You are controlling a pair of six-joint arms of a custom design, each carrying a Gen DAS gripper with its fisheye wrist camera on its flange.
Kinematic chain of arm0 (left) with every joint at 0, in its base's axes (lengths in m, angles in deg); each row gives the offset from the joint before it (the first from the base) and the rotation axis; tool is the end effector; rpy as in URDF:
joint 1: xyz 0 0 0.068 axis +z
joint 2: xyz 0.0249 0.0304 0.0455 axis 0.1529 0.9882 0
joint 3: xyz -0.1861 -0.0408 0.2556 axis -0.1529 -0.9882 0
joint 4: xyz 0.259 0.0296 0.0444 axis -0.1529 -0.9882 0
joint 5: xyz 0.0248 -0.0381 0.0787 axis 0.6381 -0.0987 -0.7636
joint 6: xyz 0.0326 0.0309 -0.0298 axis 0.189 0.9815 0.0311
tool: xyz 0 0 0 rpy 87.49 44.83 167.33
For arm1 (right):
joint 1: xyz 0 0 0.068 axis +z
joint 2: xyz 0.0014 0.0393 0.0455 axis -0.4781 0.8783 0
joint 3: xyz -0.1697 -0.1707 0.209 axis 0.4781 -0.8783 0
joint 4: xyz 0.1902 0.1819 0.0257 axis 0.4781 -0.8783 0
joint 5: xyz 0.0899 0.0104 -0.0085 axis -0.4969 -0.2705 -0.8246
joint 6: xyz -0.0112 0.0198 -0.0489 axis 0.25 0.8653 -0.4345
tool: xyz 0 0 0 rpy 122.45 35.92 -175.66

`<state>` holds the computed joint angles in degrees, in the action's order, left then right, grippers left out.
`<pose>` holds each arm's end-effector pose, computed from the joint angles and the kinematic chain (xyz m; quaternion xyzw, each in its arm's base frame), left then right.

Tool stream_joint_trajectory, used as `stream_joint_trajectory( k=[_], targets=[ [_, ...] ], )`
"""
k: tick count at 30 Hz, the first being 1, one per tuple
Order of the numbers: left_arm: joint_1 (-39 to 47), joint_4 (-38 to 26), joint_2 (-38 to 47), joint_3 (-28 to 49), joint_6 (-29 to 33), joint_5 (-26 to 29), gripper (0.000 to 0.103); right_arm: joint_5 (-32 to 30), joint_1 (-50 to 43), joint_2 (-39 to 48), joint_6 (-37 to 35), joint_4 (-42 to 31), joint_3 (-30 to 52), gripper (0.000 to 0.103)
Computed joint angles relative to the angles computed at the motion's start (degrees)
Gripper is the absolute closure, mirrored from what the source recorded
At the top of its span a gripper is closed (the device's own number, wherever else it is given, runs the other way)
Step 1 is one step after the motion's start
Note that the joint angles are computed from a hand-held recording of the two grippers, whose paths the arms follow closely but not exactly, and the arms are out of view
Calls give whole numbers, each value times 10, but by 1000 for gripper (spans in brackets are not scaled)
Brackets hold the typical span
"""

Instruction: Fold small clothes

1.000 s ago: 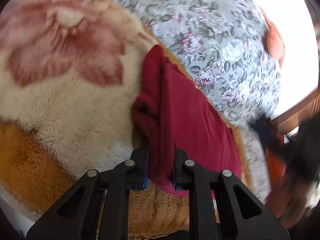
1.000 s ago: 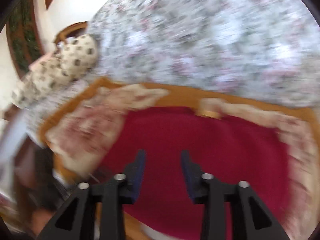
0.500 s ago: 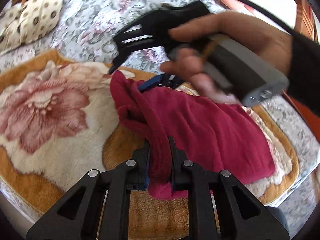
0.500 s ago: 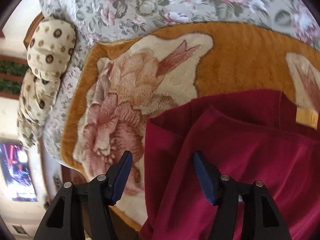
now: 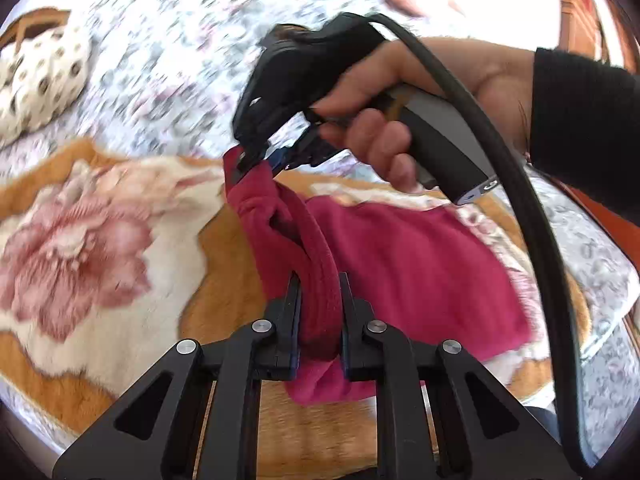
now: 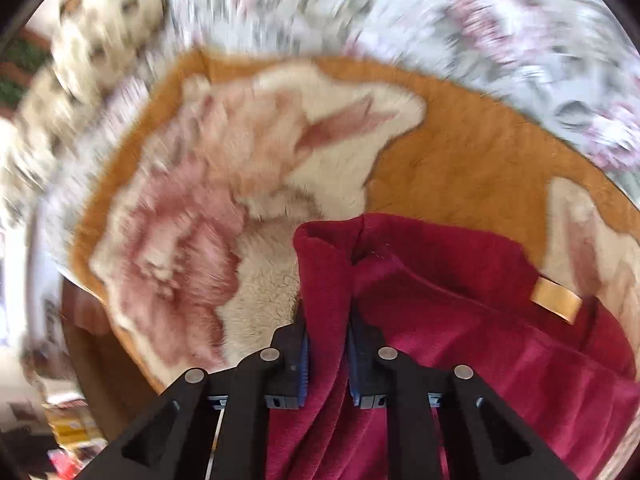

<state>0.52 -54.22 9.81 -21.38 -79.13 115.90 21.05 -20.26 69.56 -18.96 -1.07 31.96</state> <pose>0.1961 -0.0457 0.2288 0.2064 0.8767 -0.2355 0.3651 0.3778 0.0667 0.1649 -0.0378 0.9755 0.1788 0.1225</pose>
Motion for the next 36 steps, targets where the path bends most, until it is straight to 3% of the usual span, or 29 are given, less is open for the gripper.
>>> stream_joint_trajectory(
  k=[4, 8, 13, 18, 23, 25, 27, 30, 33, 36],
  targets=[
    [-88, -14, -43, 18, -39, -25, 90, -46, -109, -123, -61, -15, -80, 90],
    [-230, -6, -46, 32, -95, -83, 90, -77, -269, -198, -165, -78, -122, 90],
    [-386, 25, 9, 50, -142, -151, 90, -91, -438, -187, -276, -111, -145, 90],
    [-460, 35, 79, 74, -171, -178, 90, -96, -497, -137, -311, -82, -146, 92],
    [-456, 34, 122, 69, -172, -141, 87, -78, -497, -120, -277, 15, -189, 91],
    [-454, 15, 133, 69, -173, -115, 84, -76, -503, -107, -262, 42, -203, 83],
    [-446, -5, 116, 59, -164, -93, 83, -96, -518, -107, -252, 53, -213, 82],
    [-392, -42, 51, 42, -140, -36, 83, -117, -555, -184, -248, 92, -261, 81],
    [-290, -87, -15, 36, -93, 11, 83, -188, -609, -296, -349, 97, -322, 81],
    [-197, -96, 4, 35, -54, 29, 83, -319, -696, -398, -624, -23, -378, 74]
  ],
)
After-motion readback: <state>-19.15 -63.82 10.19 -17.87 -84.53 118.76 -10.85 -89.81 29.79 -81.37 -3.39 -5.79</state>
